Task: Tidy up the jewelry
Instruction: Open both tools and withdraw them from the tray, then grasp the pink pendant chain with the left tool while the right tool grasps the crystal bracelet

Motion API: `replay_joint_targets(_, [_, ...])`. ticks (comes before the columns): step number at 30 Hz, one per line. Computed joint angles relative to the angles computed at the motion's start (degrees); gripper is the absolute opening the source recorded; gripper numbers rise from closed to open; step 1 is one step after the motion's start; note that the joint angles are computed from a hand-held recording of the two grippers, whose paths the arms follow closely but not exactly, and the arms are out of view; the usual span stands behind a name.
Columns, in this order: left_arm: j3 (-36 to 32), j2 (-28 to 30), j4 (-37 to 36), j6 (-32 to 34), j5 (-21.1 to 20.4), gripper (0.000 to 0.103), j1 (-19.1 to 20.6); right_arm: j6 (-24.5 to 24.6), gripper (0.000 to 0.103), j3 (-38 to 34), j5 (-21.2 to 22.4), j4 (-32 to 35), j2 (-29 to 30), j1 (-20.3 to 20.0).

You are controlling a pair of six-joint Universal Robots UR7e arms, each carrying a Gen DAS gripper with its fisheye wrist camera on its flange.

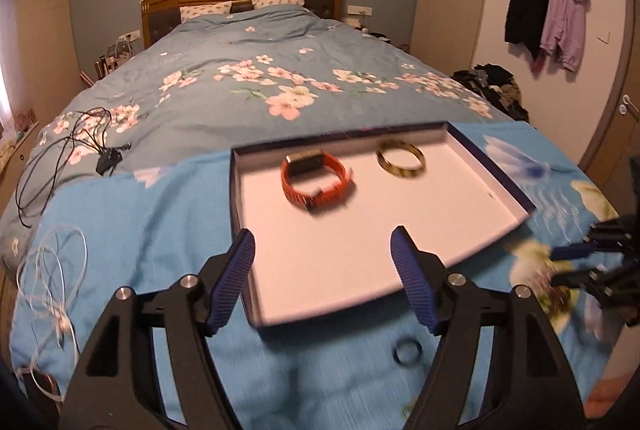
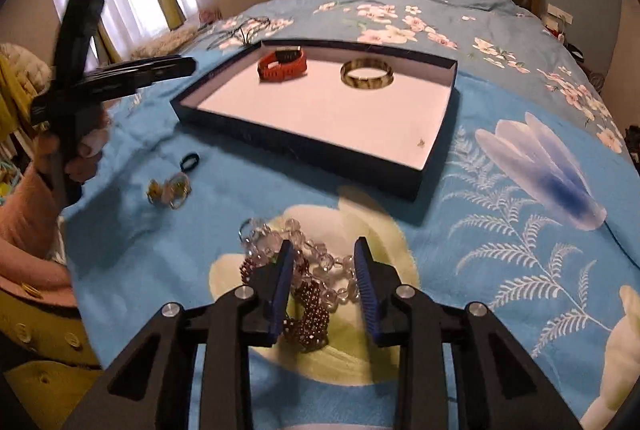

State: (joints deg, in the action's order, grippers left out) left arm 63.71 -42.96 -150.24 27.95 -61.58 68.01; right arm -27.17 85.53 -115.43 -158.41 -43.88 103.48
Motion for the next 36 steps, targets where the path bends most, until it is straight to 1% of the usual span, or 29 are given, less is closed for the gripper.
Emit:
replay_joint_targets(3, [5.13, -2.87, -1.31, -0.83, -0.53, 0.069, 0.09, 0.25, 0.029, -0.43, -0.21, -0.01, 0.7, -0.15])
replay_joint_targets(8, [10.5, -6.0, -2.28, -1.59, -2.13, 0.069, 0.31, 0.07, 0.03, -0.69, 0.28, 0.67, 1.21, -0.33])
replay_joint_targets(10, [12.43, -7.23, -2.23, -1.85, -2.72, 0.069, 0.4, 0.68, 0.024, -0.62, 0.8, 1.21, 1.17, -0.48])
replay_joint_targets(12, [13.74, -8.07, -2.2, -1.85, -2.82, 0.069, 0.52, 1.1, 0.011, -0.41, 1.49, 1.61, 0.96, -0.44])
replay_joint_targets(14, [15.07, -8.93, -2.44, -1.83, -2.87, 0.069, 0.65, 2.06, 0.008, 0.09, 2.06, 1.54, 0.47, -0.41])
replay_joint_targets(16, [15.17, -9.19, -1.96, -1.93, -3.14, 0.069, 0.78, 2.84, 0.008, 0.62, 2.56, 0.75, 0.07, -0.46])
replay_joint_targets(19, [16.15, -9.97, -1.86, -2.21, -3.46, 0.069, 0.9, 4.14, 0.008, 1.5, 4.54, -0.56, -0.95, -0.52])
replay_joint_targets(23, [17.31, -10.83, -1.35, -1.86, -4.28, 0.068, 0.93, 4.47, 0.008, 2.72, 6.48, -2.8, -2.43, -0.04])
replay_joint_targets(29, [18.9, -12.06, 0.75, -0.52, -5.33, 0.063, 1.12, 4.76, 0.008, 3.79, 9.13, -6.48, -4.18, 1.2])
replay_joint_targets(36, [19.89, -12.89, 4.15, -0.08, -6.67, 0.055, 1.62, 3.37, 0.008, 3.97, 9.55, -9.72, -4.48, 2.52])
